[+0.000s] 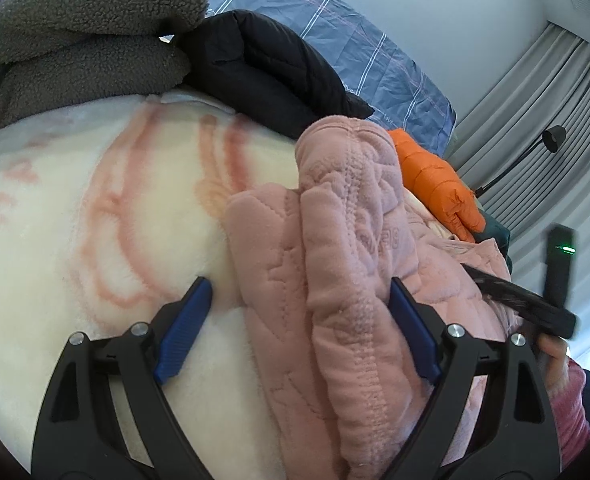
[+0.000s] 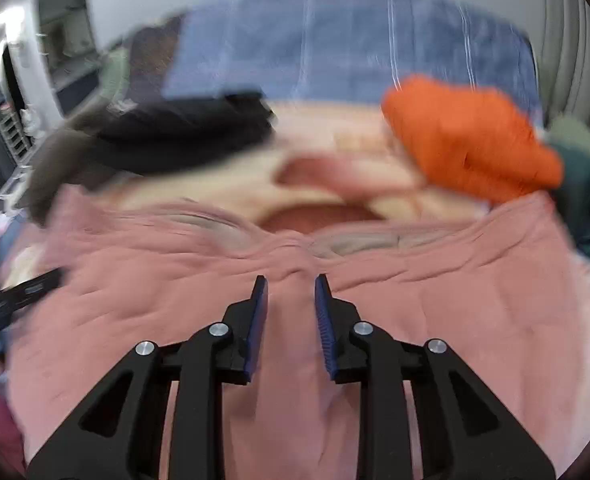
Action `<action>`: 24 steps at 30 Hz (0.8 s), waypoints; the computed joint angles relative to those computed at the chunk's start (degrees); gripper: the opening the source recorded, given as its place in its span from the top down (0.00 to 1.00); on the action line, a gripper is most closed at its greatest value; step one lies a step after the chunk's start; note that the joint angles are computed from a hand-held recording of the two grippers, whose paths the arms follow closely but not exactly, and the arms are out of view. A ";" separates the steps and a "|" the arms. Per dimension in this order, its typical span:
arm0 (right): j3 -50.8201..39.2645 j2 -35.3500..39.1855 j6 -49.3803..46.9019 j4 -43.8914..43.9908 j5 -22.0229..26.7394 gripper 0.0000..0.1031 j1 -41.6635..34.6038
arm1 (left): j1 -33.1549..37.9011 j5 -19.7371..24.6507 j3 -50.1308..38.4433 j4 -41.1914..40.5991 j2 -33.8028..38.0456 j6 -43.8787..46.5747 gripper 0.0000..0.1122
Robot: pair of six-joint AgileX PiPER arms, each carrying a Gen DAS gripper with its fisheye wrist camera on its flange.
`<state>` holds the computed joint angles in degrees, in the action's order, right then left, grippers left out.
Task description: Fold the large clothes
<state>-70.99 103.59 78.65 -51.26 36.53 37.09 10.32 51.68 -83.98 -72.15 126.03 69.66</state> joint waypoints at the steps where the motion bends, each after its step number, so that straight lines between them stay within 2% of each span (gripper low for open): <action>1: 1.09 -1.79 1.14 -3.81 2.21 0.68 4.33 | 0.12 0.37 -0.34 0.10 0.24 -0.29 0.20; 2: 1.27 -2.35 1.87 -7.58 5.76 0.59 9.51 | 0.20 0.67 -0.65 0.26 0.42 -0.63 0.20; 3: 1.06 -1.92 1.73 -10.72 8.63 0.54 14.67 | 0.22 0.84 -0.94 0.44 0.55 -0.92 0.20; 4: 0.70 -1.24 0.84 -11.84 9.63 0.47 17.53 | 0.24 1.18 -1.48 0.86 0.80 -1.57 0.19; 6: -1.83 2.94 -5.62 -12.49 11.18 0.46 25.67 | 0.32 2.37 -3.75 2.66 1.74 -4.12 0.18; 9: -8.40 11.54 -15.72 -12.37 14.69 0.43 32.49 | 0.15 4.81 -9.13 6.82 3.67 -10.33 0.18; 13: -17.55 21.37 -23.15 -14.02 19.08 0.37 34.80 | -0.10 9.00 -18.28 11.07 7.62 -18.86 0.18; 14: -20.52 23.80 -24.89 -13.64 20.31 0.29 34.50 | -0.19 9.93 -20.54 11.85 8.75 -20.58 0.18; 17: -27.55 29.90 -26.29 -16.27 24.46 0.27 33.29 | -0.63 11.66 -24.52 12.92 11.02 -22.85 0.22; 19: -31.69 32.71 -26.85 -16.93 25.32 0.27 31.57 | -0.51 11.84 -23.84 12.25 10.87 -20.83 0.38; 21: -35.53 35.68 -27.40 -18.44 27.36 0.46 30.75 | -0.19 13.19 -24.31 10.70 11.51 -20.22 0.44; 22: -36.14 36.18 -27.05 -19.06 27.99 0.61 30.67 | -0.08 13.31 -24.07 9.96 11.59 -19.67 0.50; 23: -34.96 35.03 -25.20 -19.50 27.01 0.69 30.53 | 0.08 13.39 -23.56 9.18 11.51 -18.94 0.53; 24: -33.60 33.47 -23.57 -19.15 25.84 0.71 30.16 | 0.16 13.33 -22.92 8.46 11.35 -18.47 0.56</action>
